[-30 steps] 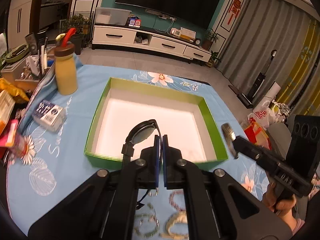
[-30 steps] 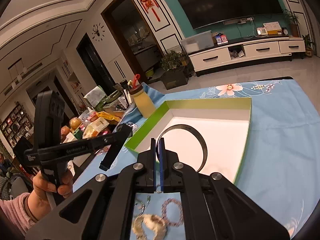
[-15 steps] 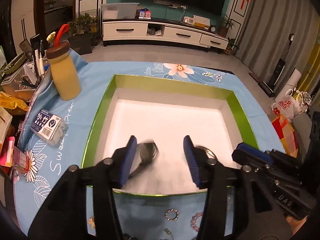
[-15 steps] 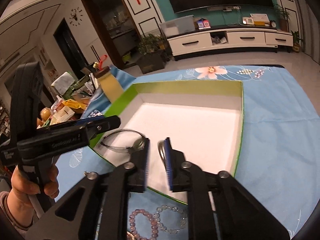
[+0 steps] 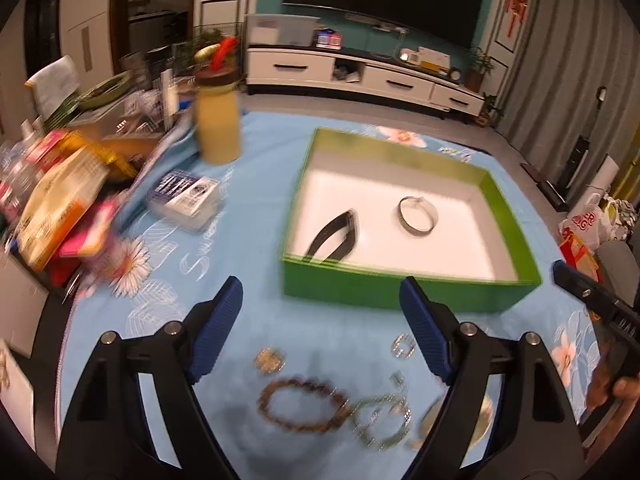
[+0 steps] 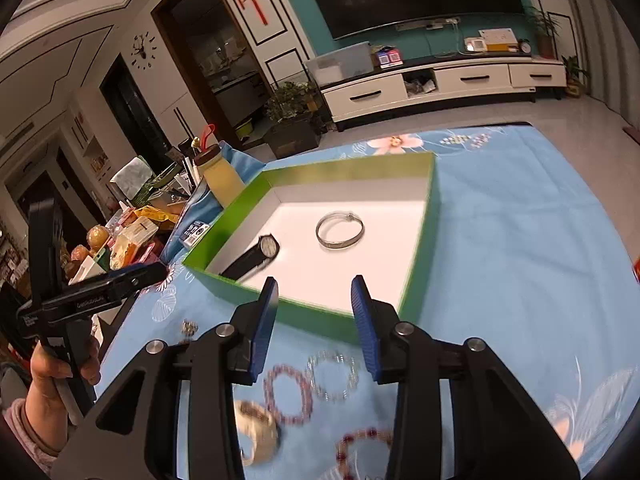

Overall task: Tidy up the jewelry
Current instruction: 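Withdraw both tools from the box back toward the jewelry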

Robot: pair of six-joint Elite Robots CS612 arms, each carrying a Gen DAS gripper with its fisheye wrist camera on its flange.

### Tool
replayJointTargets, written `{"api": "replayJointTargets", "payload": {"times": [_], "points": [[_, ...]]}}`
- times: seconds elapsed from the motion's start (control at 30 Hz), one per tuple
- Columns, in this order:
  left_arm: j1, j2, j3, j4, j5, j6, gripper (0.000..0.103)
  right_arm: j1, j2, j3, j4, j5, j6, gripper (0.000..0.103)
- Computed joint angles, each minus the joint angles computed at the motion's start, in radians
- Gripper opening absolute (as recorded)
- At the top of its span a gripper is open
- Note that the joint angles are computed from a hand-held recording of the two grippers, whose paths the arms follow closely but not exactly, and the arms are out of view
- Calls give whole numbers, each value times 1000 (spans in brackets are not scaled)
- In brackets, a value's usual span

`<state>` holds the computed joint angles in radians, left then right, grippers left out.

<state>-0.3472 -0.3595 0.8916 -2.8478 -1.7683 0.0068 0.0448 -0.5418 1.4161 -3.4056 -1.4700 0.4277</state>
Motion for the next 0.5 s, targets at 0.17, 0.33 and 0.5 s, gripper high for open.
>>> {"api": "replayJointTargets", "payload": {"times": [0.17,0.33,0.5], "points": [[27,-43,110,-27,-10,-54,82,4,-28,77,-30,-5,41,39],[42,-76,192,-47,-16,-94,82,9,-47,130,-43,-7,65,39],[48,-96,250,-62,-26,-103,82,17,-61,169,-51,-16,72,39]]}}
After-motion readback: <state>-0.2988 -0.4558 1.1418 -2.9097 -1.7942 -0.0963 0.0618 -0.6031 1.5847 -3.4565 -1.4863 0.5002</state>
